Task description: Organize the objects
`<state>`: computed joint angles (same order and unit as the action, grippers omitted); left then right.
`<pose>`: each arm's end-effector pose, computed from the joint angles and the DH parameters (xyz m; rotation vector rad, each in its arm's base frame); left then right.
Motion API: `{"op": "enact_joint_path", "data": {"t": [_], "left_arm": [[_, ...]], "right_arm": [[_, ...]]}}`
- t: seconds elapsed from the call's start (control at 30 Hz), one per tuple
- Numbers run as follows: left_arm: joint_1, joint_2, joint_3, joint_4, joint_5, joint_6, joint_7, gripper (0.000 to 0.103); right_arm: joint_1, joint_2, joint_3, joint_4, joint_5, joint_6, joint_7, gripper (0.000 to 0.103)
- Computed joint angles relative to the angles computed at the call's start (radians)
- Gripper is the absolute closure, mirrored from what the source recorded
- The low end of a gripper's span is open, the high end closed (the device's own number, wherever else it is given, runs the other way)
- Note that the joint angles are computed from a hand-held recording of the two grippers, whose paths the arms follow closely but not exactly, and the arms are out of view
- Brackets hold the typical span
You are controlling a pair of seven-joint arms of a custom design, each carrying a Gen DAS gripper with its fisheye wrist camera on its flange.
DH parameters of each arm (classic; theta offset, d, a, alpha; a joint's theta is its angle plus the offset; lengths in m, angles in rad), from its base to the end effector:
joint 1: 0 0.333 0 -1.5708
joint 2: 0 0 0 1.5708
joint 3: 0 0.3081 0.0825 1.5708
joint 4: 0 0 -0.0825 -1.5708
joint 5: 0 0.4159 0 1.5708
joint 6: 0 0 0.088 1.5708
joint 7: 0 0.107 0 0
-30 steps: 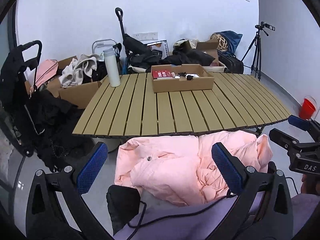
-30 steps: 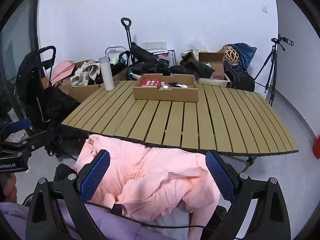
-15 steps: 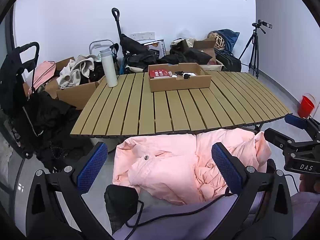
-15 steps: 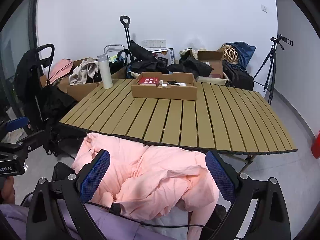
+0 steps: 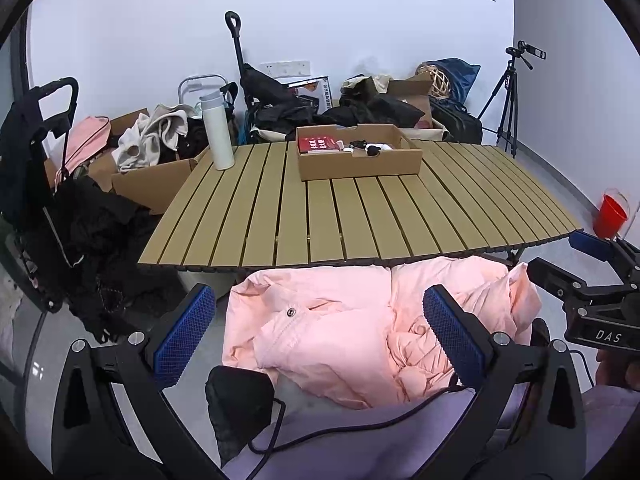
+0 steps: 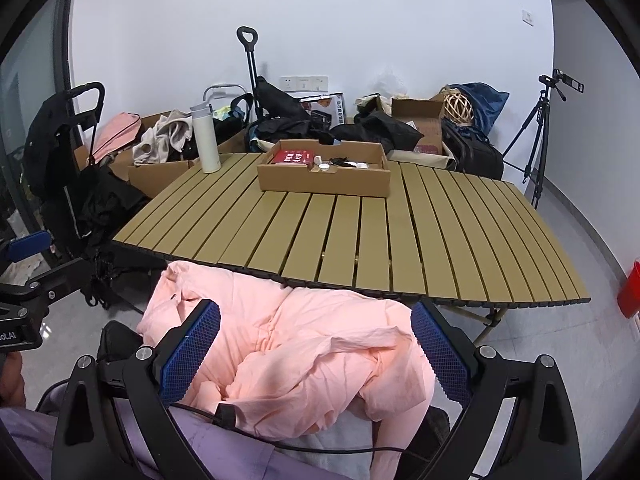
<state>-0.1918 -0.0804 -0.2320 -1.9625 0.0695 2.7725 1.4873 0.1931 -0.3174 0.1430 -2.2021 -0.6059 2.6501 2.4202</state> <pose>0.5600 -0.2608 0.5974 -1.3589 2.0527 -0.9622 0.5026 0.1995 0.5782 -1.6341 1.7607 -0.8295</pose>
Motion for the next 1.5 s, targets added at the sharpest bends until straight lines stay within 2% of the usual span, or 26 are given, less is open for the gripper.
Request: {"op": "enact_joint_path", "data": {"t": [1.2,1.5], "left_arm": [[0.000,0.005,0.005,0.006,-0.027,-0.017,0.034,0.000],[-0.008,0.008,0.008,0.016,-0.079,-0.045,0.063,0.000]], "right_arm": [[0.014,0.011,-0.020,-0.003,0.063,0.005,-0.029,0.005],[0.011,0.016,-0.018,0.002,0.082,-0.004,-0.033,0.005]]}}
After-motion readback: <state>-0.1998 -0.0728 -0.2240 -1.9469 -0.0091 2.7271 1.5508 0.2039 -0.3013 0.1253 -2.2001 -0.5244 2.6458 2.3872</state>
